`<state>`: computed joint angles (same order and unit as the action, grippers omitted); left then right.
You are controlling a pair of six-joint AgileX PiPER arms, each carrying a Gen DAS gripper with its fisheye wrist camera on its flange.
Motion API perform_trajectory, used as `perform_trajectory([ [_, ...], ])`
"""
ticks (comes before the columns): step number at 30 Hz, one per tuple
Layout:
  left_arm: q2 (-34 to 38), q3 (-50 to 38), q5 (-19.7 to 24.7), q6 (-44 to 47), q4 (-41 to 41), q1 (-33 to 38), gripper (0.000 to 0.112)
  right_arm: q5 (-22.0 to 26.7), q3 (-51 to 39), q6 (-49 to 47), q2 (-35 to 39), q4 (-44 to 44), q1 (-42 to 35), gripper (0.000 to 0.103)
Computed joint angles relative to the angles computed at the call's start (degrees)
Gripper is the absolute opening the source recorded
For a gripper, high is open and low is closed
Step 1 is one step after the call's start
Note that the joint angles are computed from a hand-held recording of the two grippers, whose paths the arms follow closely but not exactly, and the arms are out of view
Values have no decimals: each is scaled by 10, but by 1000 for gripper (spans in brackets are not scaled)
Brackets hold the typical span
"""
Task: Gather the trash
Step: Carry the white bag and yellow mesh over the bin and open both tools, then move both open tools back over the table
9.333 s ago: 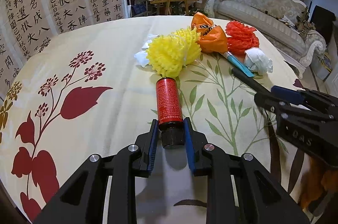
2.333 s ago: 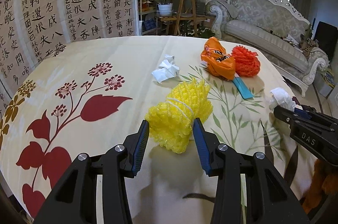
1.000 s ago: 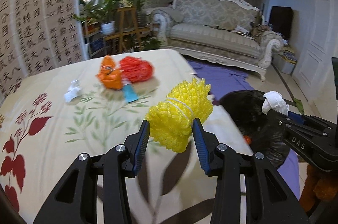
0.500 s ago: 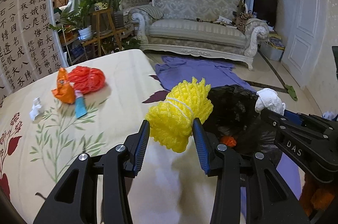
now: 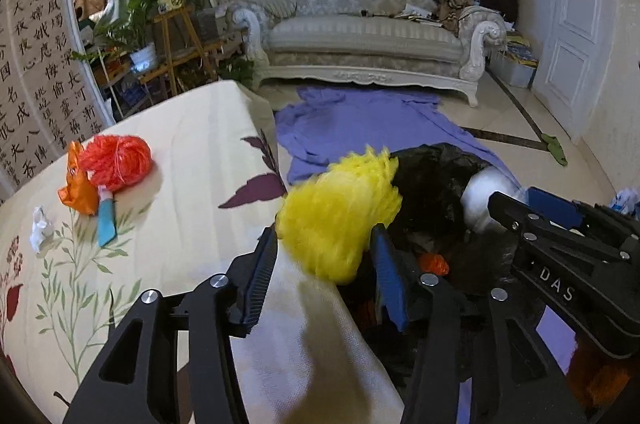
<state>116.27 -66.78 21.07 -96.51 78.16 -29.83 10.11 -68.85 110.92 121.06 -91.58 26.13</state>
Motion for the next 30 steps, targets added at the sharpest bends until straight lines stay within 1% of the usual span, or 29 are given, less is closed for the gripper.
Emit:
perform_trajectory([
  [2, -4, 7, -3, -19, 12, 3, 55, -6, 5, 26, 2, -22, -6, 41],
  [3, -6, 13, -6, -33, 21, 6, 57, -5, 6, 25, 3, -18, -6, 41],
  [7, -8, 14, -14, -30, 13, 11, 58, -4, 7, 7, 5, 4, -9, 41],
  [9, -11, 19, -10, -48, 29, 7, 58, -6, 9, 8, 3, 4, -11, 41],
  [11, -16, 28, -6, -71, 50, 5, 61, -7, 12, 16, -1, -6, -14, 42],
  [14, -20, 29, 3, -81, 53, 1, 66, -6, 16, 25, -6, -14, -11, 43],
  [15, -24, 35, 5, -90, 60, 2, 67, -7, 17, 24, -7, -13, -10, 44],
  [16, -29, 42, 7, -99, 67, 3, 67, -8, 18, 24, -9, -13, -7, 48],
  [19, -44, 64, 21, -121, 83, 7, 69, -11, 15, 24, -11, -13, 2, 50],
  [22, -62, 90, 31, -143, 95, 21, 71, -18, -1, -40, -7, 49, 13, 52],
  [24, -72, 105, 36, -145, 94, 37, 72, -23, -14, -99, -2, 108, 22, 54],
  [26, -80, 117, 41, -151, 96, 54, 72, -28, -32, -175, 5, 182, 32, 55],
  [30, -92, 136, 47, -153, 97, 92, 72, -21, -78, -365, 23, 365, 59, 56],
])
